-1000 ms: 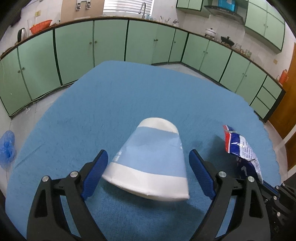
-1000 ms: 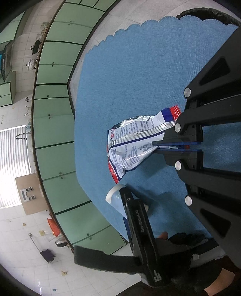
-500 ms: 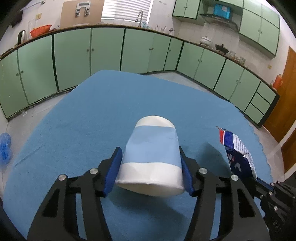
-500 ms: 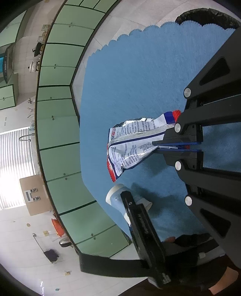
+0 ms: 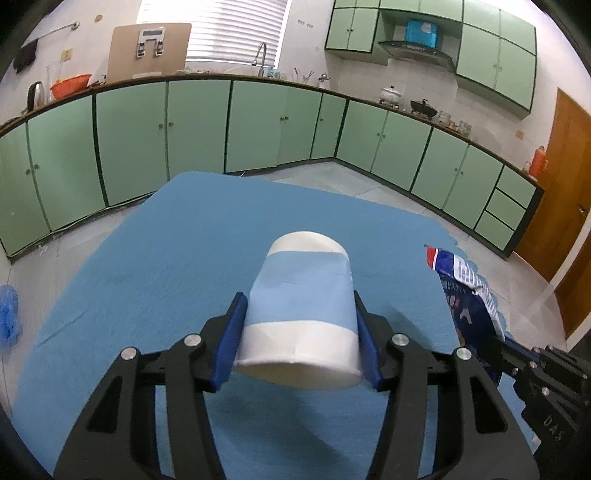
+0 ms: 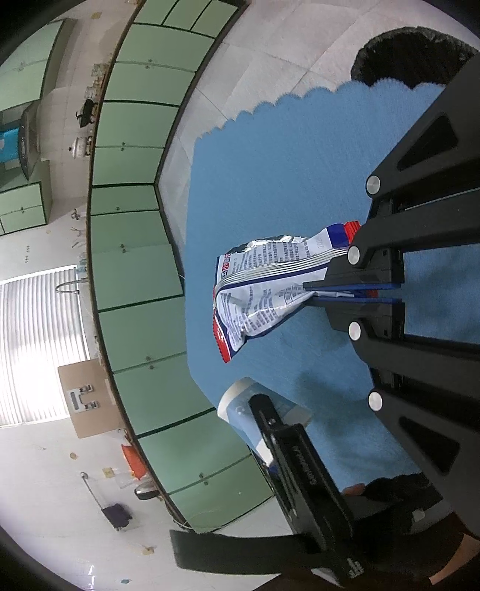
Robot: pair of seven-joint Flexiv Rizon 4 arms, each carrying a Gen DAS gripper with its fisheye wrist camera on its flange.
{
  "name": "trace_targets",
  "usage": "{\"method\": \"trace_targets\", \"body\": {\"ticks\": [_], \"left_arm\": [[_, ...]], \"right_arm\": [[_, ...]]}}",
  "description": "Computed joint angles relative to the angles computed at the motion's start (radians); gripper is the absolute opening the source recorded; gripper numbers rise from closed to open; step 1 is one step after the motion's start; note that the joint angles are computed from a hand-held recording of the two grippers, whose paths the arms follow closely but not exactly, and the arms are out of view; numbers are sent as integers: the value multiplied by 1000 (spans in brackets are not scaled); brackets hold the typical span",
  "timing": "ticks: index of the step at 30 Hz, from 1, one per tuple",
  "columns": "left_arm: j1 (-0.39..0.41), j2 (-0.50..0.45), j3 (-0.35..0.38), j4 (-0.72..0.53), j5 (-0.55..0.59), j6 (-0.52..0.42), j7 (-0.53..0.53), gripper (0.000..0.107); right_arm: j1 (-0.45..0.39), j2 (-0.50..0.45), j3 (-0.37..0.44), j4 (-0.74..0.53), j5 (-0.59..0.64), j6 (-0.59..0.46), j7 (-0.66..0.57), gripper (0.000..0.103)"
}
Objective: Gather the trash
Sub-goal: 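Carry the paper cup and snack wrapper over the black bin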
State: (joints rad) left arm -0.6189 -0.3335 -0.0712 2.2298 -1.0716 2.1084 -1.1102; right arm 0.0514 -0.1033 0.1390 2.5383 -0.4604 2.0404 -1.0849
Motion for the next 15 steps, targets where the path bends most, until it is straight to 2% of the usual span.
{"method": "trace_targets", "body": {"ticks": [6,14,15], "left_arm": [[-44,-6,-19,-38,-61,24,72,52],[-89,-39,-77,-126,-110,43,161,52],[-93,-45,-82,-137,-106,42,165,52]], "right_arm": [[-23,38,-18,13,-6,6,4,3],[-131,84,-99,56,-179,61,106,3],[-157,89,-122,64,-236,75,141,3]]}}
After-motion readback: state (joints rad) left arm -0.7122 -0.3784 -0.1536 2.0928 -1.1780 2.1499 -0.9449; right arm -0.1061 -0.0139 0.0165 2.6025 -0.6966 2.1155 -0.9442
